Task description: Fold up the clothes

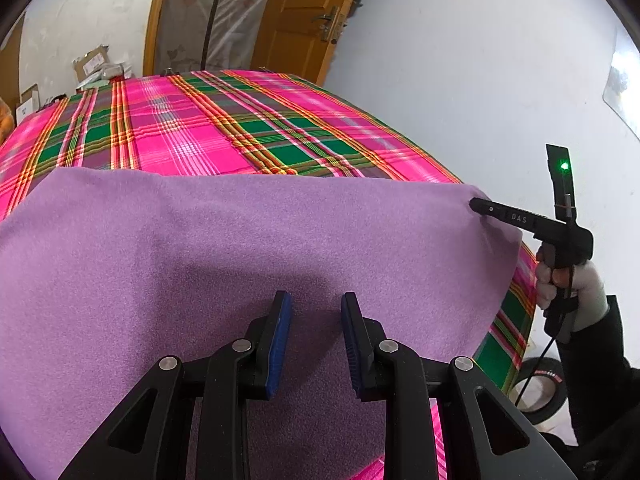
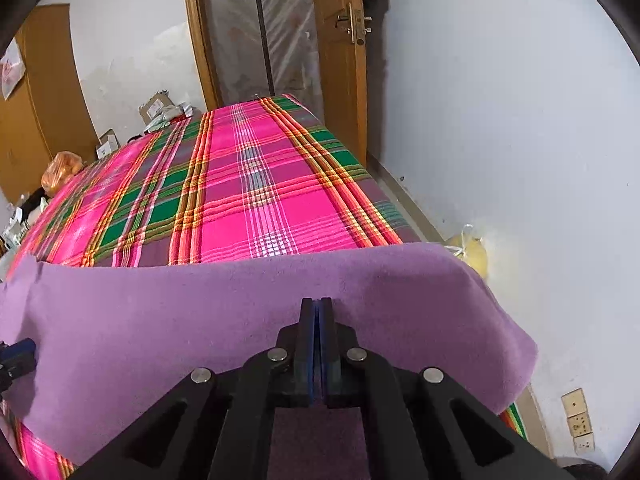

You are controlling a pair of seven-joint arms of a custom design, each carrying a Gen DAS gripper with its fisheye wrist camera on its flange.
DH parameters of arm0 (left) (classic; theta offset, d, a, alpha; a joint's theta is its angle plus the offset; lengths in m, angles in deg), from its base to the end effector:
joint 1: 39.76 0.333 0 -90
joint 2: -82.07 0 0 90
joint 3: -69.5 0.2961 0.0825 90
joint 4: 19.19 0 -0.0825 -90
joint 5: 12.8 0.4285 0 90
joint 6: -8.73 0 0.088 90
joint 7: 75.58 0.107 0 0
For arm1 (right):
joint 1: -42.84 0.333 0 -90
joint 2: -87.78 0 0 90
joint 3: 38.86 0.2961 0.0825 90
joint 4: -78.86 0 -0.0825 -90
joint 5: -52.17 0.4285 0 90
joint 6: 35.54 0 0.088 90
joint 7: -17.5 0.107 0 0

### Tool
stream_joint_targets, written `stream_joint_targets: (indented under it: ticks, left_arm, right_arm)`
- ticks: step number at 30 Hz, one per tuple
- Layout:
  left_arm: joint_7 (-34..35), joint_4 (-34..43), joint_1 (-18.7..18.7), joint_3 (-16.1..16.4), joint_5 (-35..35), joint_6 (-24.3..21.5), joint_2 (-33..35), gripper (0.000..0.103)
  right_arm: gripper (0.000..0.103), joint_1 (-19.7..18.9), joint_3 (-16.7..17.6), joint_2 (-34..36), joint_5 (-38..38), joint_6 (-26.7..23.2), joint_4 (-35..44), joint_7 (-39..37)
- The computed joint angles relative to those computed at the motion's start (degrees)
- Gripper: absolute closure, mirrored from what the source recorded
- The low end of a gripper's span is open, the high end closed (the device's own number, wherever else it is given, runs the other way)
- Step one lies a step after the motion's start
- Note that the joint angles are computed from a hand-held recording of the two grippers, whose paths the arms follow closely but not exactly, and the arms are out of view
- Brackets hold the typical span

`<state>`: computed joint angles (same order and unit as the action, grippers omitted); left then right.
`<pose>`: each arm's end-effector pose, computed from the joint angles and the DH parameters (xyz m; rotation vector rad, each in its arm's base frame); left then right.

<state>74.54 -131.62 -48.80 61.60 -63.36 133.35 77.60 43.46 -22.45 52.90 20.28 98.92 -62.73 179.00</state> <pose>0.5760 -0.2080 0.5161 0.8902 -2.6827 1.2313 0.4448 0.1355 0.5172 -1.1484 2.3279 -0.8896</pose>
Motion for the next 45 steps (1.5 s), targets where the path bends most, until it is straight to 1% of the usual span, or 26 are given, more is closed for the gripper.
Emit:
stream_joint_targets:
  ticks: [4, 8, 12, 17, 23, 29, 32, 34, 37, 39, 40, 42, 45]
  left_arm:
    - [-0.06, 0.05, 0.02, -0.01, -0.05, -0.04, 0.03, 0.077]
    - [-0.02, 0.0, 0.03, -0.03, -0.08, 0.04, 0.02, 0.076]
    - [-0.08, -0.01, -0.03, -0.09, -0.15, 0.22, 0.08, 0.076]
    - [-0.22, 0.05, 0.0, -0.1, -0.2, 0.22, 0.12, 0.076]
    - [0.13, -0.92, -0.44, -0.22, 0.38, 1.94, -0.63, 0.076]
    - [0.08, -0.85, -0.57, 0.01, 0.12, 1.85, -0.5, 0.076]
    - [0.19, -1.06, -0.57, 0.05, -0.03, 1.95, -0.65, 0.076]
    - [0.22, -1.11, -0.58, 0.08, -0.11, 1.97, -0.68, 0.077]
    - [0.12, -0.91, -0.51, 0.2, -0.43, 1.51, -0.5, 0.076]
    - [0.0, -0.71, -0.4, 0.23, -0.66, 1.15, -0.33, 0.076]
    - [-0.07, -0.65, -0.35, 0.22, -0.74, 1.02, -0.28, 0.076]
    - [-0.13, -0.65, -0.3, 0.14, -0.77, 1.03, -0.3, 0.076]
    - [-0.09, -0.82, -0.3, 0.07, -0.77, 1.28, -0.43, 0.076]
  right_arm:
    - [0.101, -0.12, 0.27, 1.19, -0.29, -0.29, 1.21, 0.34]
    - [0.101, 0.55, 0.15, 0.23, -0.06, -1.21, 0.77, 0.11]
    - [0.101, 0.48, 0.44, 1.47, -0.8, -2.28, 1.79, 0.11]
    - [0.101, 1.43, 0.09, 1.27, -1.21, -3.04, 1.7, -0.06]
    - [0.101, 2.17, 0.17, 0.3, -0.86, -3.34, 1.18, -0.49]
    - [0.101, 3.51, -0.19, 1.72, 0.19, 0.05, 1.94, -3.31]
    - [0.1, 3.08, -0.5, 1.15, 0.47, 0.54, 1.29, -4.0]
    - [0.1, 2.1, -0.66, -0.25, 1.16, -1.0, 0.6, -3.01]
    - [0.1, 0.38, -0.07, -2.51, 1.58, -5.41, -0.15, -0.29]
    - [0.1, 0.35, -0.02, -3.96, 1.99, -6.12, -0.95, 0.87]
    - [0.096, 0.62, 0.27, -4.23, 1.84, -5.55, -1.18, 0.9]
    - [0.096, 1.49, 0.95, -3.8, 1.37, -3.27, -1.22, 0.18]
    - [0.094, 2.97, 2.86, -0.58, 0.35, -0.67, 0.65, -1.54]
